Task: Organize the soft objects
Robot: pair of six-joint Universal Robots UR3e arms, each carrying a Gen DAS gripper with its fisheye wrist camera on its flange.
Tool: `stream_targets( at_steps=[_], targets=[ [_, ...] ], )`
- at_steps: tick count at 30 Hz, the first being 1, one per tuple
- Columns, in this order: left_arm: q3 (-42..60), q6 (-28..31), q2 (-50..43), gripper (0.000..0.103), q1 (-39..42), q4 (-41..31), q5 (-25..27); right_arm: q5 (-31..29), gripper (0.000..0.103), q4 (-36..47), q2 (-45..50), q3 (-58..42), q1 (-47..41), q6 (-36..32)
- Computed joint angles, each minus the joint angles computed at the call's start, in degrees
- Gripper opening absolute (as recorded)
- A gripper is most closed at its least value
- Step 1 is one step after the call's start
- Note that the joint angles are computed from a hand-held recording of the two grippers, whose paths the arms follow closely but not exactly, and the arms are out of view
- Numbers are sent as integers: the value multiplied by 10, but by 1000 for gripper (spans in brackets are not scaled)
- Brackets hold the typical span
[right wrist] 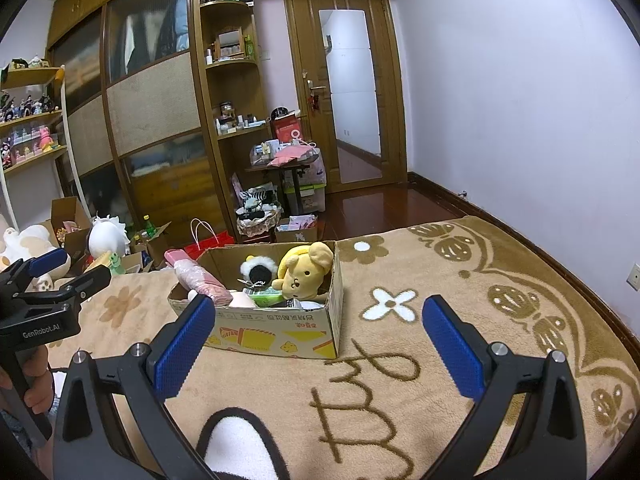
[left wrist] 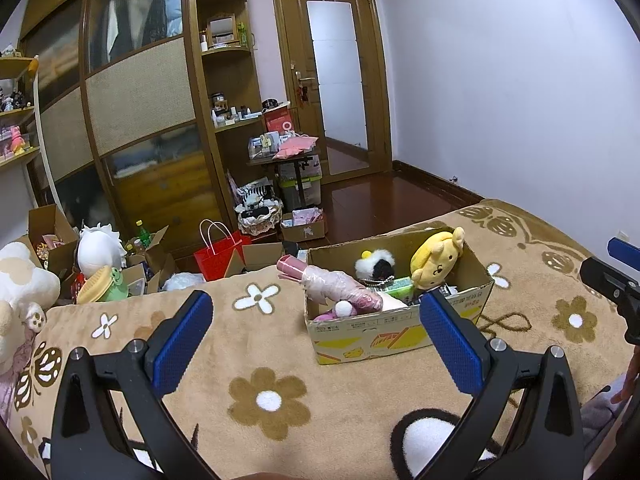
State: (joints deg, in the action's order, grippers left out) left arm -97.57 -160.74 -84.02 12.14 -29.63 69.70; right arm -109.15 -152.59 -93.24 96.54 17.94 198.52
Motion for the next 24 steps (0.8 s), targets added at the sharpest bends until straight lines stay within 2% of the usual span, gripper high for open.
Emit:
stream_targets(
  at_steps=[24],
  targets=[
    [-11,17,10,102,6,-10,-14,0,103,2,0,-2,-1,0]
  ],
)
